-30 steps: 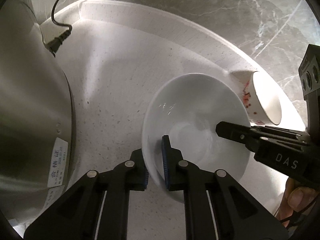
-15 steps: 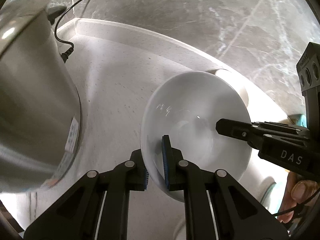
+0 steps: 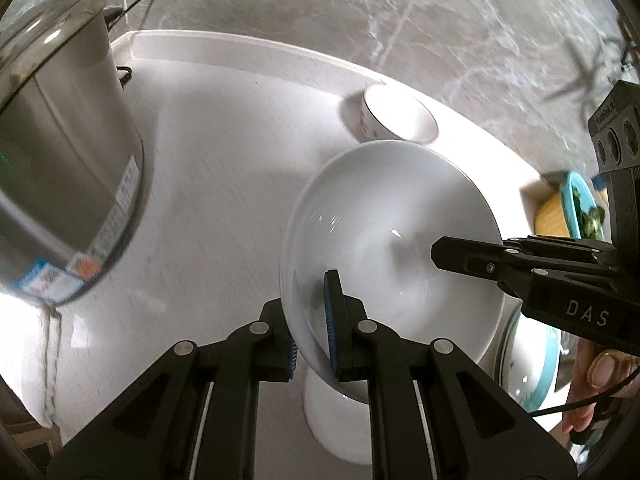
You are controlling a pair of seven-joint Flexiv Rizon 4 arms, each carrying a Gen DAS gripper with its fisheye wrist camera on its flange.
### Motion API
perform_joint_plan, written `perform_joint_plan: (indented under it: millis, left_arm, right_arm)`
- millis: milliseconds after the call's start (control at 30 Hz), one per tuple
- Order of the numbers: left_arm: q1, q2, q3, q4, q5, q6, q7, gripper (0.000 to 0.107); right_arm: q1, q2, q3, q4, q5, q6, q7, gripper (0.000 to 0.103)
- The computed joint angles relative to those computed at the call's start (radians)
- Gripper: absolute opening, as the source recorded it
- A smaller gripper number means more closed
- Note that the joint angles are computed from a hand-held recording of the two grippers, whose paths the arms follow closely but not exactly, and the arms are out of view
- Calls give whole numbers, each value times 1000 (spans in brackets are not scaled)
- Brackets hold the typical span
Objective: Organize plates and bowls
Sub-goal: 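Carry the white bowl with both grippers and lower it into the other white bowl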
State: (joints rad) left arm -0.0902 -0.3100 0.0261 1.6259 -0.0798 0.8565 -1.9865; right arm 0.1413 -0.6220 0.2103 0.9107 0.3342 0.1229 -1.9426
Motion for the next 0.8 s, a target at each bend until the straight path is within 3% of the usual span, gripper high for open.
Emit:
perform_joint_plan:
  millis: [367,800]
  left_arm:
    - [-62,50,-36,114,-7,-2,-6,10]
    - [-117,4,-27,88,105,-31,-40,11]
  right_arm:
    - [-70,122,-20,221,30,18,-7,12]
    - [-67,150,-35,340,2,74,-1,12]
